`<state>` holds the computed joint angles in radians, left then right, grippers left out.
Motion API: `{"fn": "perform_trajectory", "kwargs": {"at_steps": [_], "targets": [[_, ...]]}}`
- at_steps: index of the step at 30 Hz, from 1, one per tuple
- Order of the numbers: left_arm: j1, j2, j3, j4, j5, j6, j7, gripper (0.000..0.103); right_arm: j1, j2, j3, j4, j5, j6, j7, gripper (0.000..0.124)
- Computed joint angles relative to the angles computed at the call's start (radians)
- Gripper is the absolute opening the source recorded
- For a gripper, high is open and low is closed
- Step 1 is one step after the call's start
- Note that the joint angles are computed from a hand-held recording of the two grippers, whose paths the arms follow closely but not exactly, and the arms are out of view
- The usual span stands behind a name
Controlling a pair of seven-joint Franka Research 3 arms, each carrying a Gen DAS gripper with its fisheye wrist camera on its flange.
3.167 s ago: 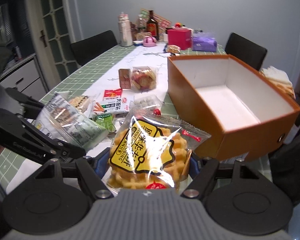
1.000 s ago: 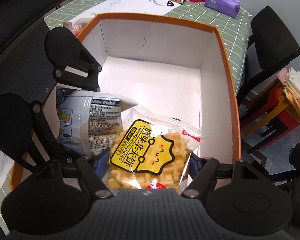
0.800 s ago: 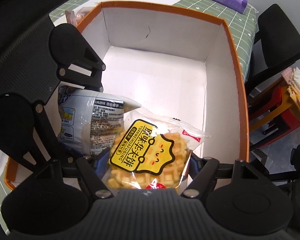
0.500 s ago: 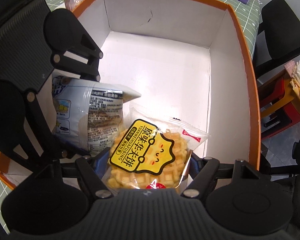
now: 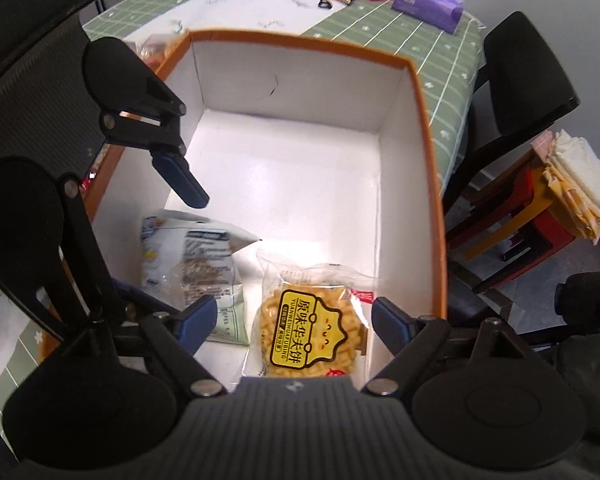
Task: Organize snacks
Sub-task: 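Withdraw both tools from the box back over the table snacks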
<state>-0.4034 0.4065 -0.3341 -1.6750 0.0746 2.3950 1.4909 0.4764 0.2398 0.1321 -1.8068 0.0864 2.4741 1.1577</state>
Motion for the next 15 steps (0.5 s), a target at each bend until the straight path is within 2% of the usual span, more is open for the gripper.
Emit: {"fn": "perform_trajectory", "kwargs": {"at_steps": [8,15], "targets": [[-0.004,-0.183,0.003,-0.193,0.030,0.079,-0.052,0.093,0.023,-0.106,0.012,-0.085,-0.042,0.035,0.050,0.083],[0.002,-0.406,0.021,-0.400,0.064,0.101,-0.131,0.093,0.064,-0.121,0.045,-0.060,-0.085,0.024,0.087,0.083]]}}
